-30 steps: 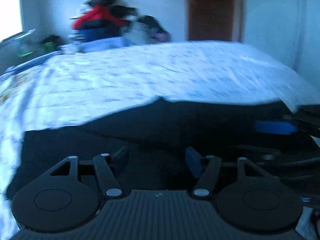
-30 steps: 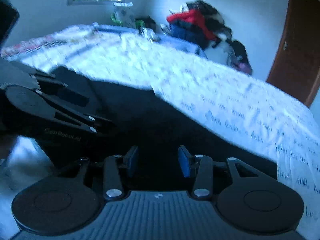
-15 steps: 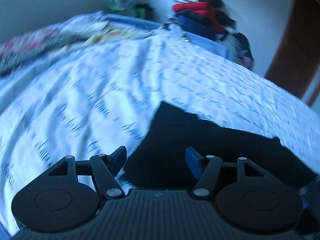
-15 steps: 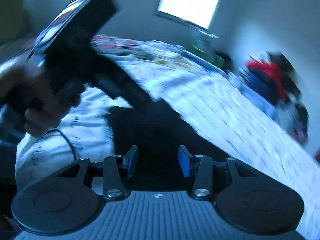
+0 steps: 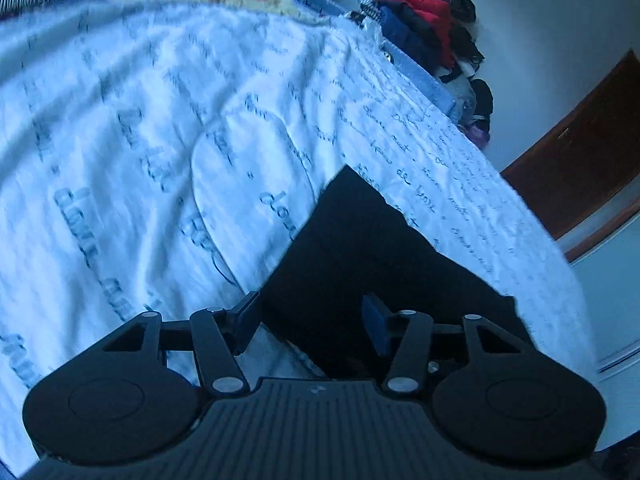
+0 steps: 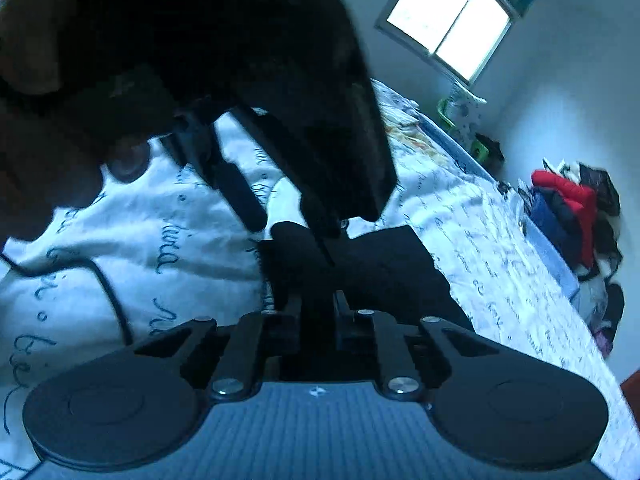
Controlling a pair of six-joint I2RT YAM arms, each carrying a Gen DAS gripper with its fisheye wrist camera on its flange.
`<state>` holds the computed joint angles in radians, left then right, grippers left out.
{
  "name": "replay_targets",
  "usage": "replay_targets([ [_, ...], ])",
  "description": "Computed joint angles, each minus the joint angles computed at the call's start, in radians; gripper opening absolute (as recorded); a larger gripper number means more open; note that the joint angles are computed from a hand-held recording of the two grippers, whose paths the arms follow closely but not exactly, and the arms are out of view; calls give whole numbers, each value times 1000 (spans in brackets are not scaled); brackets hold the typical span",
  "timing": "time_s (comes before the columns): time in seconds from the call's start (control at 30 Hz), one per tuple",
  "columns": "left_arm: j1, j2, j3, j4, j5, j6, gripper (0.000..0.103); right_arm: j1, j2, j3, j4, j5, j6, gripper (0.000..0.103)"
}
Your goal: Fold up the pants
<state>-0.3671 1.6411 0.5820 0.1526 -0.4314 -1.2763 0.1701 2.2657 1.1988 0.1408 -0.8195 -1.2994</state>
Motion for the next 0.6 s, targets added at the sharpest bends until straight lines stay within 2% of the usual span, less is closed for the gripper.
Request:
replay_targets([
  [0.13,28,31,-24,100,60,-16,55,-16,7,29,-42,-27,42,10],
  [0.27,42,45,-43,142,65,-91,45,-14,18,69,-101,-29,46,10],
  [0.33,45,38,-68,177,58,-126,34,-10,18,73,-115,-24,34,10],
  [0.37,46,35,-75,180,55,-136,21,-7,18,71,-116,-21,33,10],
  [0.4,48,31,-88,199,56,-144,15,-5,21,75,-123,-19,30,10],
  [0.47,44,23,-100,210,43,-140,12,4,27,89,-146,-7,30,8],
  [0.6,-2,11,-88,164,-21,-144,11,7,31,100,-170,-4,34,8],
])
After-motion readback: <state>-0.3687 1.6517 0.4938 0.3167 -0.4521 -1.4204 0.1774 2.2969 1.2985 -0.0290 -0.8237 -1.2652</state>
